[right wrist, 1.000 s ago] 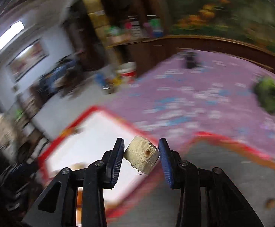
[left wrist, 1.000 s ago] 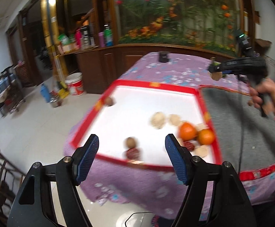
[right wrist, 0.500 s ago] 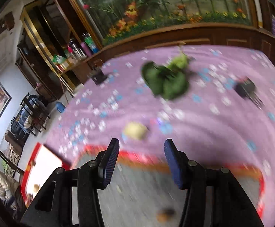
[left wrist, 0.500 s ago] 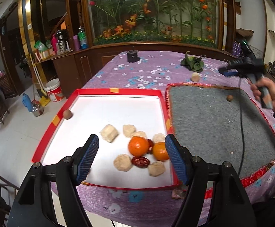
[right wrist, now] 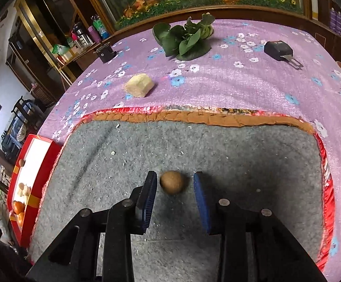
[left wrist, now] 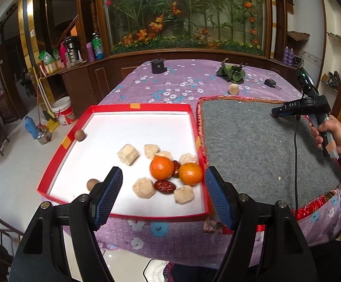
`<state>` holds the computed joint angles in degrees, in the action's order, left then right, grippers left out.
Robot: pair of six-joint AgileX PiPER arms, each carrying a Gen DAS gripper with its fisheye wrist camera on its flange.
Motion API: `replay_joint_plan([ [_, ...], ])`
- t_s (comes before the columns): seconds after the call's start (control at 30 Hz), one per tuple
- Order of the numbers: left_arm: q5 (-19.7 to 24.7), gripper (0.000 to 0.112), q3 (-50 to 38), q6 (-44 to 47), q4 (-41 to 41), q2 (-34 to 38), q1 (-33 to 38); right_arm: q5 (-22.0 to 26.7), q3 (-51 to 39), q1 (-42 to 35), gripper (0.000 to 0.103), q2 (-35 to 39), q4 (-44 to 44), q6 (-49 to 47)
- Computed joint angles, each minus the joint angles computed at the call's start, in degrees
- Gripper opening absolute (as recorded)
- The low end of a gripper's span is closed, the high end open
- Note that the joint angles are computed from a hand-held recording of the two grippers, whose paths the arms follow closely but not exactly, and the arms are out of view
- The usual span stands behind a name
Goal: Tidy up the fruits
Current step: 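Grasp the last brown kiwi on the mat with the right tool, then carry the kiwi into the white tray and open the right tool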
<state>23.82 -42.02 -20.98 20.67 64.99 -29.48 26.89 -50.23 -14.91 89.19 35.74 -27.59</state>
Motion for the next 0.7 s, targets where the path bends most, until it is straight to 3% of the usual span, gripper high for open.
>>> replay_joint_plan([
  [0.07, -0.1, 0.072, 0.4, 0.5, -0.4, -0.2, 1.0, -2.4, 0.0, 3.3, 0.023, -0.1, -8.6, 8.8],
  [0.2, -1.5, 0.072, 2.0, 4.1, -3.5, -1.2, 5.0, -3.7, -0.3, 8.4, 0.023, -0.6, -22.4, 23.1],
  [0.27, -2.0, 0.072, 2.6, 5.8, -5.0, -1.5, 7.4, -3.0, -0.5, 9.9, 0.023, -1.6, -20.0, 22.3],
  [0.37, -2.3, 0.072, 3.2, 4.2, -2.8, -1.8, 10.5, -1.7, -1.2, 14.3, 0.022, -4.2, -9.6, 14.2],
  [0.47, -2.6, 0.072, 3.6, 4.2, -3.2, -1.9, 13.9, -1.8, -3.7, 23.2, 0.022, -5.5, -2.6, 9.4],
  [0.57, -3.0, 0.072, 4.3, 6.5, -6.2, -2.2, 16.5, -4.3, -7.6, 33.8, 0.022, -3.8, -1.3, 9.8],
  [0.63, -2.9, 0.072, 4.8, 3.2, -3.2, -2.4, 16.2, -5.5, -10.7, 39.7, 0.022, -1.0, 0.9, 8.7],
  [0.7, -2.6, 0.072, 5.0, 1.0, -1.4, -2.2, 16.1, -7.8, -13.6, 45.6, 0.021, 2.2, -4.0, 13.6],
])
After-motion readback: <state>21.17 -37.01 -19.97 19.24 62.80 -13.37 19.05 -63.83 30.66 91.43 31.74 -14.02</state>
